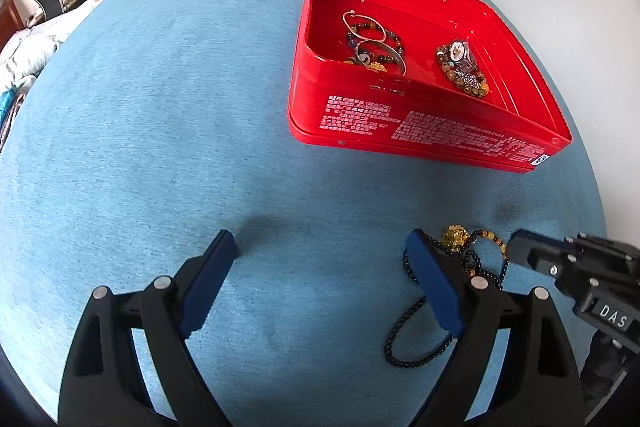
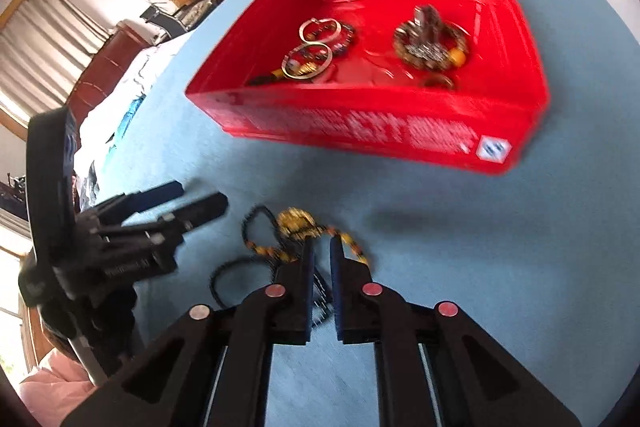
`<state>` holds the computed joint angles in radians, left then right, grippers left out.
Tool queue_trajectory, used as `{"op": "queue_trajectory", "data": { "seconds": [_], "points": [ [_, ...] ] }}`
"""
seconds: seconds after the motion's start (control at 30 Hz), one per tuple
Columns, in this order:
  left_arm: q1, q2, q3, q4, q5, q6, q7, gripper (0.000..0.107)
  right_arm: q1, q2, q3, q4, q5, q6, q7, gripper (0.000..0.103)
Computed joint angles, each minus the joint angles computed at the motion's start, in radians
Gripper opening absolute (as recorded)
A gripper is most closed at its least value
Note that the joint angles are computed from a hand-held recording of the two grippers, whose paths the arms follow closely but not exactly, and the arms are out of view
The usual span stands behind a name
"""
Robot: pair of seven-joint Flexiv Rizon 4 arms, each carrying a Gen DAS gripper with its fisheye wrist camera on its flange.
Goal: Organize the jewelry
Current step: 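Grasp the black bead necklace with the right gripper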
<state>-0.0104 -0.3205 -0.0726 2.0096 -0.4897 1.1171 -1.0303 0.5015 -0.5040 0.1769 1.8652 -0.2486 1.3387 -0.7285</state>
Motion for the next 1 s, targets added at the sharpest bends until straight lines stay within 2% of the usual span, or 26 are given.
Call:
{"op": "queue_trajectory", "data": {
  "seconds": [0.2,0.37,0.53,0.77,1.0],
  "points": [
    [0.003,-0.003,-0.004,-0.002,-0.007,-0.001,0.003,0.087,-0.035,-0.072,0.059,-0.127,0.042,-0.09,-0.083,0.009],
    [0.004,-0.007,-0.001,-0.007,-0.01,0.003,-0.001,0.087,-0.028,-0.109,0.062,-0.19,0.074,-0.143,-0.122,0.009],
    [0.004,-0.01,-0.005,-0.009,-0.013,0.005,-0.006,0.087,-0.015,-0.092,0.045,-0.169,0.085,-0.146,-0.126,0.017],
    [0.01,0.006,-0.01,0.01,-0.033,0.001,0.018,0.087,0.01,-0.068,0.027,-0.133,0.056,-0.174,-0.127,0.018],
    [0.003,0.007,-0.003,0.012,-0.031,0.0,0.015,0.087,0.006,-0.079,0.029,-0.147,0.059,-0.176,-0.128,0.02]
  ]
}}
